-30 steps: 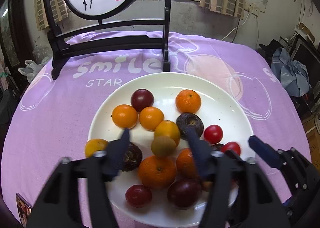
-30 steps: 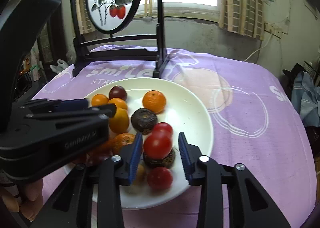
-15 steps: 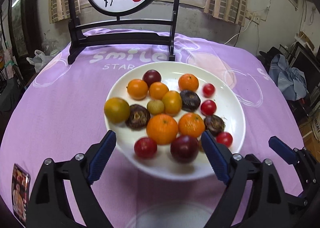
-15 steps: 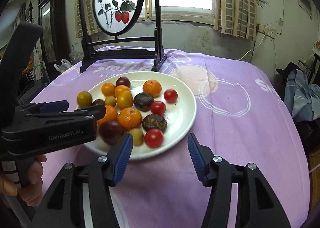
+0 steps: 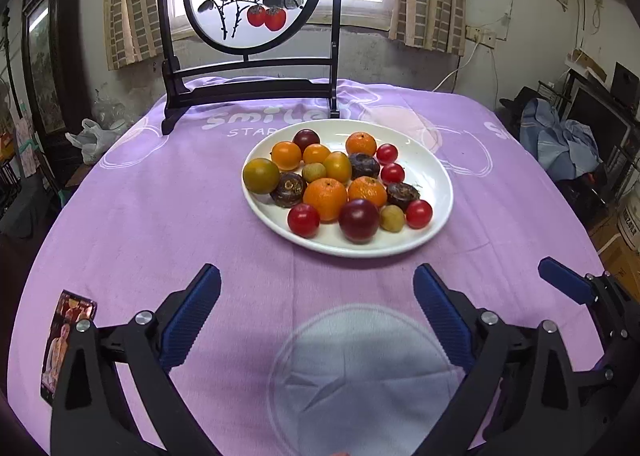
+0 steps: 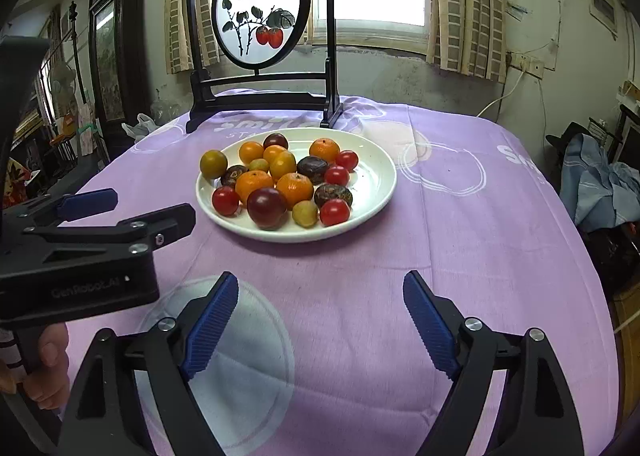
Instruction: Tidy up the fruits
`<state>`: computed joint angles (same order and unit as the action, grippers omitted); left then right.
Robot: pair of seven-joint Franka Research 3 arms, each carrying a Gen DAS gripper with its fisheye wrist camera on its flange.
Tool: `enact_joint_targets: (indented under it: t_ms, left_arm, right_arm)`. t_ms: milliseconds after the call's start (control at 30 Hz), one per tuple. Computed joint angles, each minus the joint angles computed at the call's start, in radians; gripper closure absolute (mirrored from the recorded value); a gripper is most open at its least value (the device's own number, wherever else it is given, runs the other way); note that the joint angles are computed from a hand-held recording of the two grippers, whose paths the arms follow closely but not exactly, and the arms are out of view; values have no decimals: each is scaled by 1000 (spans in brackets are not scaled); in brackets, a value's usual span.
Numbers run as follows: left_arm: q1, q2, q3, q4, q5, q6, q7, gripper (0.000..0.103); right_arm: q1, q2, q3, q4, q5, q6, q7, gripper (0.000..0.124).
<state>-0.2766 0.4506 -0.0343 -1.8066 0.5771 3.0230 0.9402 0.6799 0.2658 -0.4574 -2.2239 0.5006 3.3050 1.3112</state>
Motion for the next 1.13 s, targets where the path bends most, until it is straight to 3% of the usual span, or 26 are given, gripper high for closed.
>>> enact_joint_targets:
  t_ms: [67, 233, 400, 467, 633, 733, 767, 900, 1000, 1133]
  left_arm:
    - [-26, -19, 34, -34, 29, 16, -34, 8]
    - [-74, -46, 92, -91, 118, 35, -113, 7]
    - [-62, -39, 78, -92, 151, 24, -135, 7]
    - [-47, -31, 60, -84, 146, 15, -125, 7]
    - [-35, -12, 53, -67, 135, 8, -129, 7]
    - [-106, -2, 152, -67, 213, 46, -235, 7]
    - [-108, 3, 155, -63, 226, 38, -244, 7]
    - [11, 24, 18, -57, 120, -5, -110, 5]
    - [30, 37, -7, -49, 71, -34, -64, 5]
    - [21, 47, 2, -49, 47, -23, -41, 5]
  right_arm:
    - [28, -4, -19, -21, 21, 22, 1, 32]
    - [-13, -6, 45, -46, 71, 62, -48, 31]
    - [-105, -7, 144, -48, 97, 47, -84, 31]
    - [-112, -7, 151, -49, 102, 45, -94, 31]
    - [-24, 9, 67, -50, 152, 31, -131, 31]
    - [7, 17, 27, -48, 149, 7, -114, 31]
    - [24, 20, 6, -48, 142, 1, -101, 31]
    - [115, 36, -96, -51, 110, -17, -48, 31]
    - [206, 64, -198, -48, 88, -46, 1, 30]
    - [246, 88, -254, -41, 43, -83, 60, 30]
